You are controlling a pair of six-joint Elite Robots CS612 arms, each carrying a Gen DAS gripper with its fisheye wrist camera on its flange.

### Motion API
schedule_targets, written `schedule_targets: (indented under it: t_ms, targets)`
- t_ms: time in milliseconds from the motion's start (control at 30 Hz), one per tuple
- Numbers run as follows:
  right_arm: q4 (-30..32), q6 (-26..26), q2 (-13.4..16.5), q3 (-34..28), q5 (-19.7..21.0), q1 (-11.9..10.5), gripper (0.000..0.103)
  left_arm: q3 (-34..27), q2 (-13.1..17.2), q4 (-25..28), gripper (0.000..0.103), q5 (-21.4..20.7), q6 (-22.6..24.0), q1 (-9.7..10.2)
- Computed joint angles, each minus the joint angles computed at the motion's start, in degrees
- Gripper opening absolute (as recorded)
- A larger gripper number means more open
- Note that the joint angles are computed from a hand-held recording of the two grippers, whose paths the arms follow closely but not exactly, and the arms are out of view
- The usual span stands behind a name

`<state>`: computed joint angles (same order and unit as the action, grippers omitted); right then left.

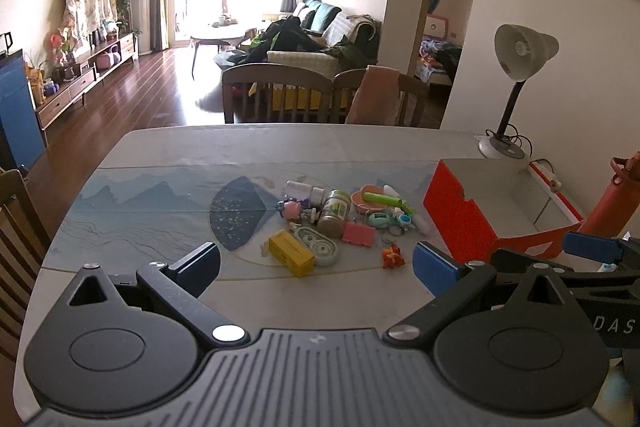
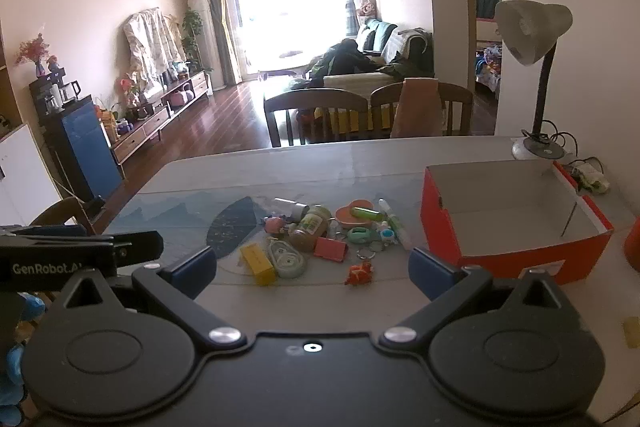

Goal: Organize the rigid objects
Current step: 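Move both grippers toward the cluster of items on the mat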

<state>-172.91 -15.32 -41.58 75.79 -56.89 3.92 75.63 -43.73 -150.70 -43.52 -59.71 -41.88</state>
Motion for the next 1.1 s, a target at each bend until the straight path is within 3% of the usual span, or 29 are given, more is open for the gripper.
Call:
schedule_targets:
  t_ms: [400,600,733,1100]
  targets:
    - [1.83,-0.17,0.40,-0.66,1.64,0.35,0.102,1.53,-0.46,-1.59,0.103,-1.20,0.03,0.51]
    - [3.74,-2.41,1.40,-2.67,1.94,0.68,0.102,1.11,-0.15,-1.67,0.103,-4.64,-0.74,1.46]
    - [5.90,-5.67,2.84,-4.94,2.65,0.91,0.102,0.37,0.61,-1.33,0.103,-7.07,-0.74,2.34]
    - [15.91,-13.68,9.33,-14.71,1.99,1.79,0.098,-5.02,5.43,0.07,0.103,-7.54,2.67,4.90]
